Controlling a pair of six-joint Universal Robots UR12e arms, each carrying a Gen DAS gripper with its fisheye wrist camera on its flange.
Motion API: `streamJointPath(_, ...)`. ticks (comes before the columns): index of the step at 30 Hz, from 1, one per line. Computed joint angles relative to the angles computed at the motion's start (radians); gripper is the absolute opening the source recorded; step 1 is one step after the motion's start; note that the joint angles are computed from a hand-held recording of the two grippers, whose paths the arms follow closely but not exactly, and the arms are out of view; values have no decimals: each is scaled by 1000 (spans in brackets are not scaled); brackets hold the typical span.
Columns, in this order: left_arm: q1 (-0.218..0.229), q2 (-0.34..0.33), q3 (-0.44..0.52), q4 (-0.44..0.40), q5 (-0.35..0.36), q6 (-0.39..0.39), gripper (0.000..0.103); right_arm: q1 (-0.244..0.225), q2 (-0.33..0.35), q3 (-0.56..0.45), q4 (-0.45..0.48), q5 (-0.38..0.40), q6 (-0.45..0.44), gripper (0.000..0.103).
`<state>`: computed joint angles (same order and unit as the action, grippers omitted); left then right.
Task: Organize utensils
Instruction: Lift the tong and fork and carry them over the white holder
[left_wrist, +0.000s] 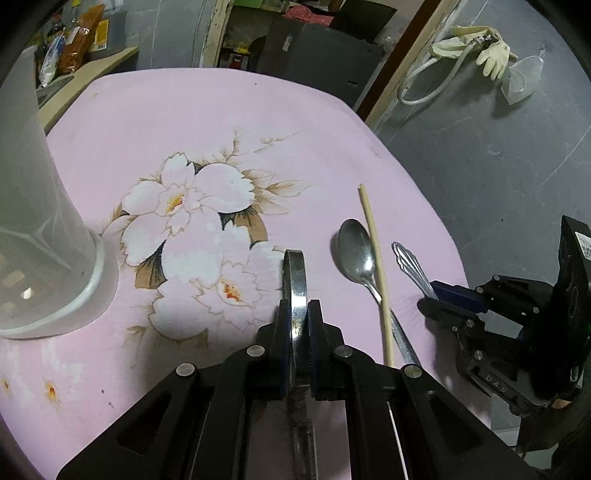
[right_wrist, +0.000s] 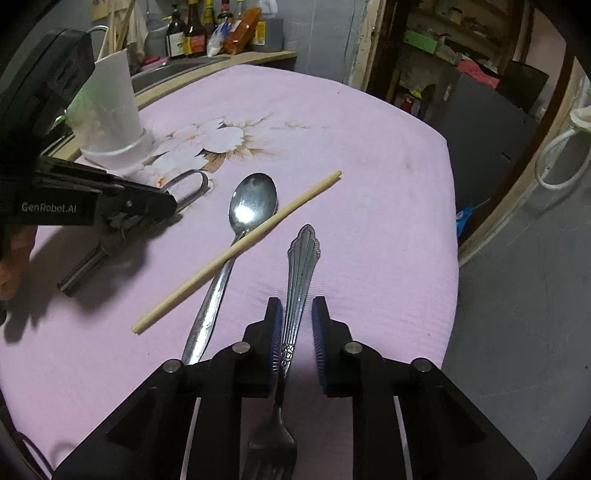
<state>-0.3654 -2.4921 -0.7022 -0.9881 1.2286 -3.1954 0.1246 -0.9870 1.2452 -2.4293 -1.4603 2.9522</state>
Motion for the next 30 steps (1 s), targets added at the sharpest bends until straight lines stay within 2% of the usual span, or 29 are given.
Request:
streamJointPath(2, -4, 18, -41, 58, 23, -1, 5, -3, -7, 20, -45, 10, 31, 6)
streamJointPath(7, -16, 78, -180, 290, 106, -7, 5, 6, -30, 105, -262, -25, 84, 6)
streamJointPath(10, -27, 106, -260, 489, 170, 9, 5, 24, -36, 162, -480, -84, 118, 6)
streamJointPath(13, -37, 119, -310, 650, 217, 23, 5, 44, -31, 191, -669, -145, 116, 6)
streamJointPath(16, -45, 121, -331, 761, 244, 19, 5, 61, -16, 189, -807, -192, 117, 6)
streamJointPath(20, -42, 124, -347, 877, 250, -12, 5, 74, 6, 160, -916, -228, 106, 6)
streamJointPath(25, -30, 134, -357, 984, 257, -33, 5, 78, 31, 104, -980, -221, 122, 6)
streamJointPath(30, -8, 140, -350, 1054, 254, -38, 5, 85, 54, 43, -1021, -205, 120, 6)
